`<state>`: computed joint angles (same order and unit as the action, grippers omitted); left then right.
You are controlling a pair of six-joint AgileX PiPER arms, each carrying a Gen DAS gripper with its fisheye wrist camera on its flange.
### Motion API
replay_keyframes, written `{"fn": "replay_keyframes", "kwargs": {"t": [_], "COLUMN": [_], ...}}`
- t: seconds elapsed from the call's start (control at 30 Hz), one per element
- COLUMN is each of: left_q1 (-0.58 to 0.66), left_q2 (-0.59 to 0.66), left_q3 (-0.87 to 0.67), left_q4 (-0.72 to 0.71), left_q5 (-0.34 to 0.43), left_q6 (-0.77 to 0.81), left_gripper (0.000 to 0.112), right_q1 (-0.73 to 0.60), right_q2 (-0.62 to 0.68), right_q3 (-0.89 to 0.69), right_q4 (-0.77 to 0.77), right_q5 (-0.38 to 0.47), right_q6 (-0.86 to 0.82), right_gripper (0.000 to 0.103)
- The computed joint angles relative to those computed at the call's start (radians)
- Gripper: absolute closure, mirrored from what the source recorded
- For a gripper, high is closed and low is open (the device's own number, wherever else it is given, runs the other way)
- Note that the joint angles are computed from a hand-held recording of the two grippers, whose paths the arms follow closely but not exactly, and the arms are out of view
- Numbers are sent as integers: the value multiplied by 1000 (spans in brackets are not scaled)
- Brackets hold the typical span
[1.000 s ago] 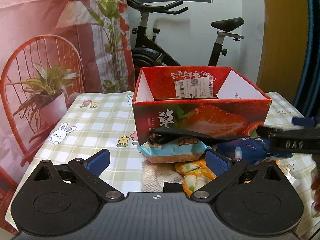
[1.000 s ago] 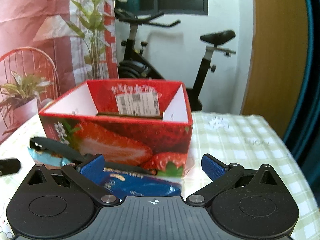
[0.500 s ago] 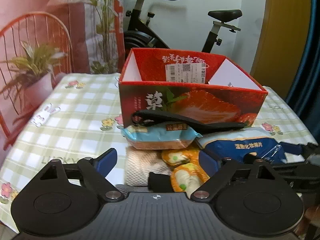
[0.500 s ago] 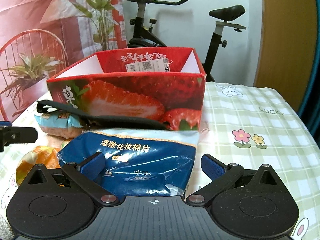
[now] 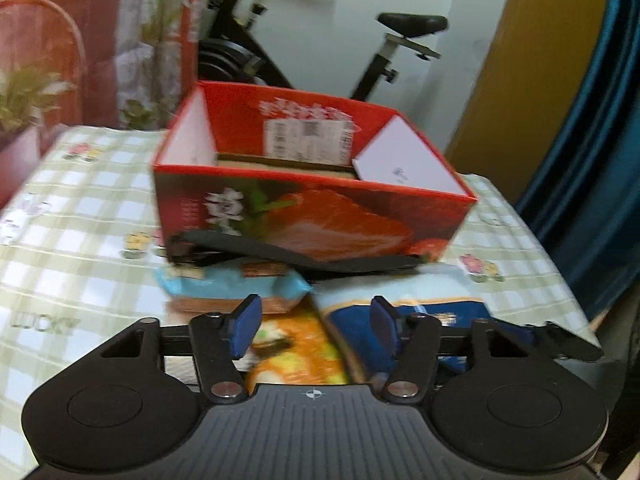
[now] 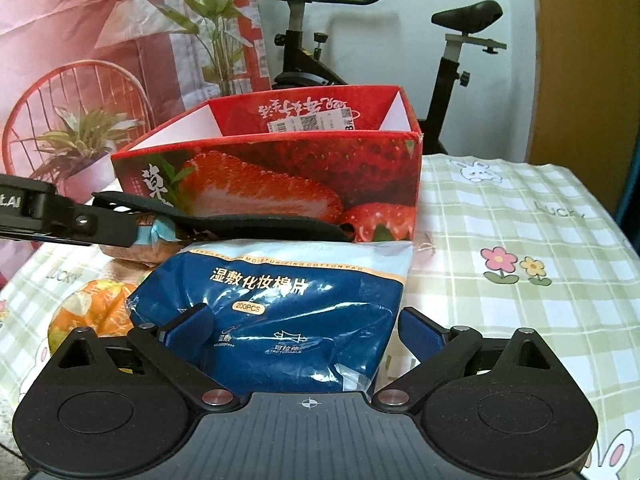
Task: Organize soft objects
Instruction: 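Close the right tool on the blue cotton-pad bag and lift it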
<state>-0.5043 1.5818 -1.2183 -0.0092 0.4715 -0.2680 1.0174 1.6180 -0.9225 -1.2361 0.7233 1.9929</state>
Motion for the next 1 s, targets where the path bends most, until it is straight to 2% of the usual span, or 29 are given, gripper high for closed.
{"fn": "replay_keyframes", "kwargs": {"t": [0.13, 0.27, 0.43, 0.53, 0.63, 0.7, 1.0], "left_q1": [32, 53, 63, 58, 40, 48, 75], "left_q2": [56, 91, 132, 158, 161, 157, 84], "left_q3": [-12, 9, -2, -10, -10, -6, 41], "left_q4": [-239, -421, -518, -565, -536, -580, -700], "left_q5": [7, 1, -4, -12, -33, -29, -19], "left_q6": [205, 358, 456, 525, 513, 547, 654], "left_gripper": [75, 76, 75, 68, 69, 69, 69], "right_q1": [-11, -9, -9, -15, -27, -27, 26], "right_q2": [-15, -25, -28, -30, -35, -42, -78], "right_q3": [22, 31, 34, 41, 56, 62, 31], "right_q4": [-30, -45, -53, -62, -79, -83, -36], "right_q5": [-39, -51, -61, -73, -94, -99, -16], "right_q6": [22, 9, 0, 13, 55, 64, -29], "right_gripper": [14, 19, 24, 25, 26, 27, 37]}}
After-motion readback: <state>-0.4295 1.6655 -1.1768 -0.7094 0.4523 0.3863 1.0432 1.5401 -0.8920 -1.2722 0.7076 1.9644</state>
